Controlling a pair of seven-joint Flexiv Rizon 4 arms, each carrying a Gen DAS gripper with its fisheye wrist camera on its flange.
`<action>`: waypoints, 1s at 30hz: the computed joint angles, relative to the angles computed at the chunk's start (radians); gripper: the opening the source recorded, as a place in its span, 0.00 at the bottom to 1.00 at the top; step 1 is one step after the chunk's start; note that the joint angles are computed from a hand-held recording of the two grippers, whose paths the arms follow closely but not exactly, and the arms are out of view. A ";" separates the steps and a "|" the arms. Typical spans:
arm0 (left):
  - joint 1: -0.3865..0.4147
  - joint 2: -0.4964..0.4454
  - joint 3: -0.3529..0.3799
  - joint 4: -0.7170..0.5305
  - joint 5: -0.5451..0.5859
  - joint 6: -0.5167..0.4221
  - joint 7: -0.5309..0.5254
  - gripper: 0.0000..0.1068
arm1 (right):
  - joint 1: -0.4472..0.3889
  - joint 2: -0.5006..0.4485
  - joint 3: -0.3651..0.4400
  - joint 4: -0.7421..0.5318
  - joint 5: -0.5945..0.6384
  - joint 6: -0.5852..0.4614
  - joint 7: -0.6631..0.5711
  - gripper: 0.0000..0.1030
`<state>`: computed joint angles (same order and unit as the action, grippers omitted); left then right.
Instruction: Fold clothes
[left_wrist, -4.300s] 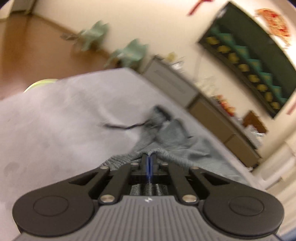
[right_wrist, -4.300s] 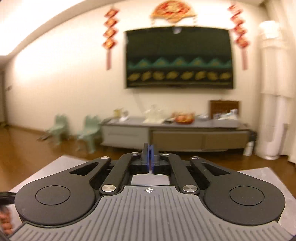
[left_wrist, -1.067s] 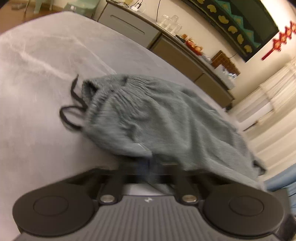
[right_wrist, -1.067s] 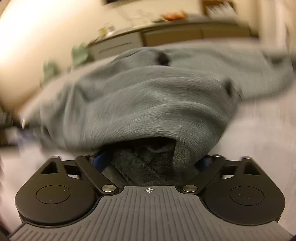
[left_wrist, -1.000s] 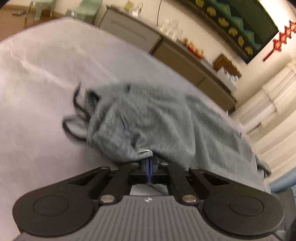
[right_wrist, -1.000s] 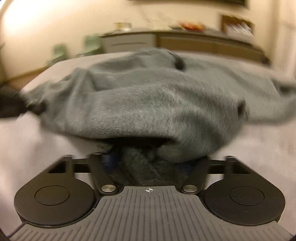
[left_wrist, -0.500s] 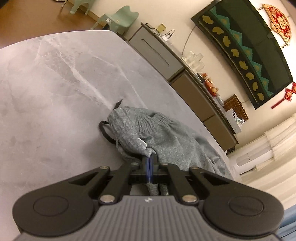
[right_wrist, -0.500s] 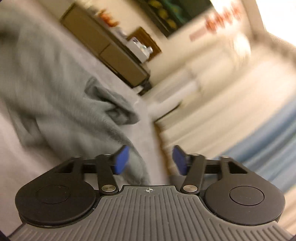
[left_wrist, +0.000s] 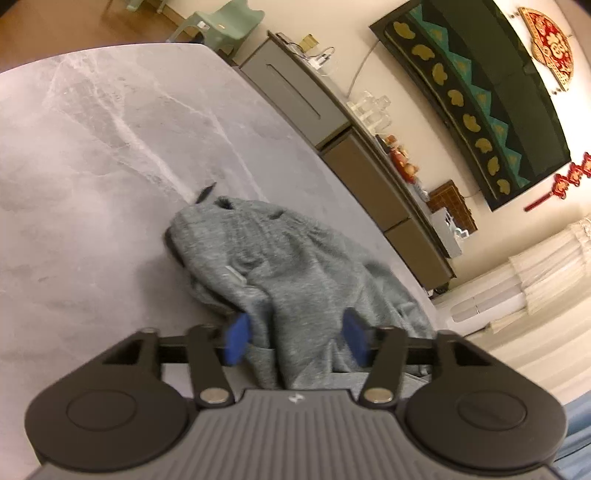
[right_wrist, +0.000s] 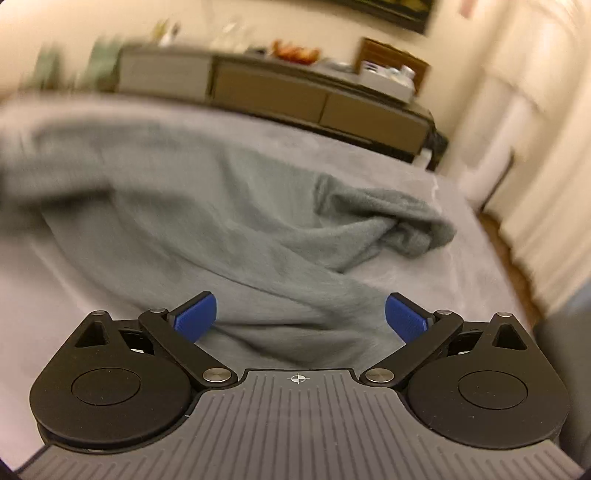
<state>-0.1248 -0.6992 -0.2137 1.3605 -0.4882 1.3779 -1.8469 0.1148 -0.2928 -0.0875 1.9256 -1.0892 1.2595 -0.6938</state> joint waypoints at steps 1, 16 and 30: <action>-0.009 -0.008 0.012 -0.019 0.010 -0.016 -0.003 0.59 | 0.007 -0.026 -0.021 -0.023 -0.010 -0.001 -0.038 0.97; 0.281 -0.144 -0.454 -0.161 0.441 0.351 -0.009 0.04 | -0.119 -0.005 -0.095 -0.165 -0.123 0.202 0.125 0.00; 0.363 0.064 -0.341 0.234 0.241 0.195 -0.065 0.55 | -0.005 -0.001 -0.059 -0.010 0.633 0.045 -0.045 0.93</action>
